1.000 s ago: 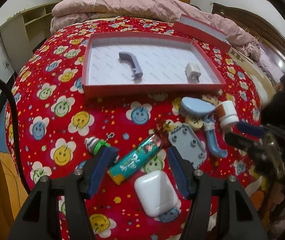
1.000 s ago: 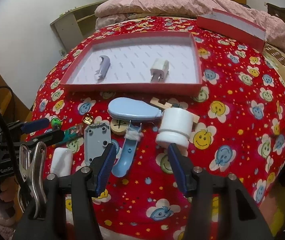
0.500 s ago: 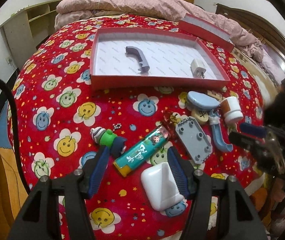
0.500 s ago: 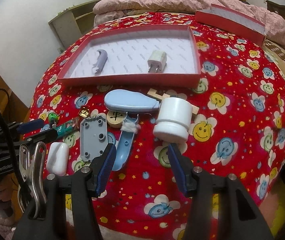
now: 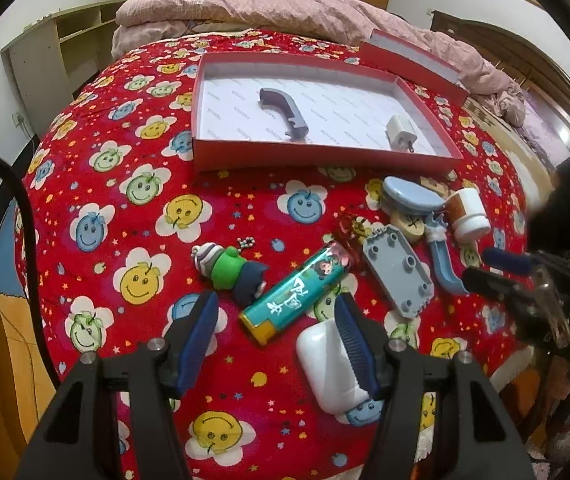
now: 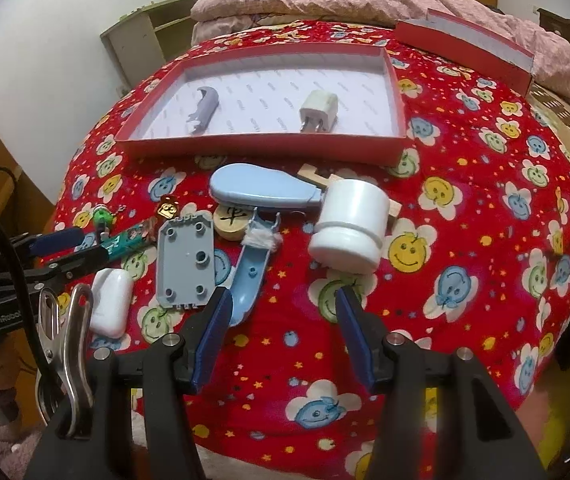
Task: Organize rigid objects
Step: 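Grasp white round jar with right tool while left tool grasps green figure keychain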
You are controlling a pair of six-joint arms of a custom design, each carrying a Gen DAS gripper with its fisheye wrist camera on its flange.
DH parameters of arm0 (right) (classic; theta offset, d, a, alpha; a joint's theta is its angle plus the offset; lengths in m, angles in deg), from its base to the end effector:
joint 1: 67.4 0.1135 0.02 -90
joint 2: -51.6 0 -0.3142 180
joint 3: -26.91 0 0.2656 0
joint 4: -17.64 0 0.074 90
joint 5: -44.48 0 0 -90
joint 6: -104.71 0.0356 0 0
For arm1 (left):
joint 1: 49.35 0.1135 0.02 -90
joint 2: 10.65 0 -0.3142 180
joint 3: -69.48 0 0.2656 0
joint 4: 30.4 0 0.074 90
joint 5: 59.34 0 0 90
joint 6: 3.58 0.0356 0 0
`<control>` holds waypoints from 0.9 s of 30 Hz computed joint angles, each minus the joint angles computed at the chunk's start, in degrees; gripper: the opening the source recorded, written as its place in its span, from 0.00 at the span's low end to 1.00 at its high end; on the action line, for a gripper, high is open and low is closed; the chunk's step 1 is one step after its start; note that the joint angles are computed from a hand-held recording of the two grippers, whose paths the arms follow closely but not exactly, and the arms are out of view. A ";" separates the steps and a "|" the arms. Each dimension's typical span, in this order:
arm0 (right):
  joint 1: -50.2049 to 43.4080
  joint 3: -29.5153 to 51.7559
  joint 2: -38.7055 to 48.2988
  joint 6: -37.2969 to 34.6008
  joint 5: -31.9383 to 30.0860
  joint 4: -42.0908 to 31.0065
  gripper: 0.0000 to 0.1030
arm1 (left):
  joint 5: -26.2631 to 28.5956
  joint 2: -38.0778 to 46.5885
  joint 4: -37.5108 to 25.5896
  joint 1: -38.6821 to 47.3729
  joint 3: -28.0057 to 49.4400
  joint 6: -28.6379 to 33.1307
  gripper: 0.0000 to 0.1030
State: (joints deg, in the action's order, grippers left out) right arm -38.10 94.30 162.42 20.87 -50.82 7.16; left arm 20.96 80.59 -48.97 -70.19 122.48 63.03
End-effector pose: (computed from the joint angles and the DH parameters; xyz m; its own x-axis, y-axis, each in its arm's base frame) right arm 0.3377 0.1933 0.1361 -0.7580 -0.3029 -0.5776 -0.4560 0.8793 0.1374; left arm 0.2780 -0.0994 0.1719 -0.8228 -0.1055 -0.5584 -0.0677 0.9938 -0.0879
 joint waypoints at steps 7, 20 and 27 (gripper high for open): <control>0.25 0.48 0.87 0.11 0.81 -0.29 0.53 | 0.28 -0.36 0.99 -0.21 -1.51 0.75 0.62; 0.32 0.35 1.80 0.23 -0.17 0.23 0.53 | 0.80 -2.54 4.29 3.39 -4.64 -0.86 0.65; 0.41 0.50 2.15 0.30 -0.29 0.38 0.53 | -0.37 1.01 6.70 3.75 -2.34 1.50 0.64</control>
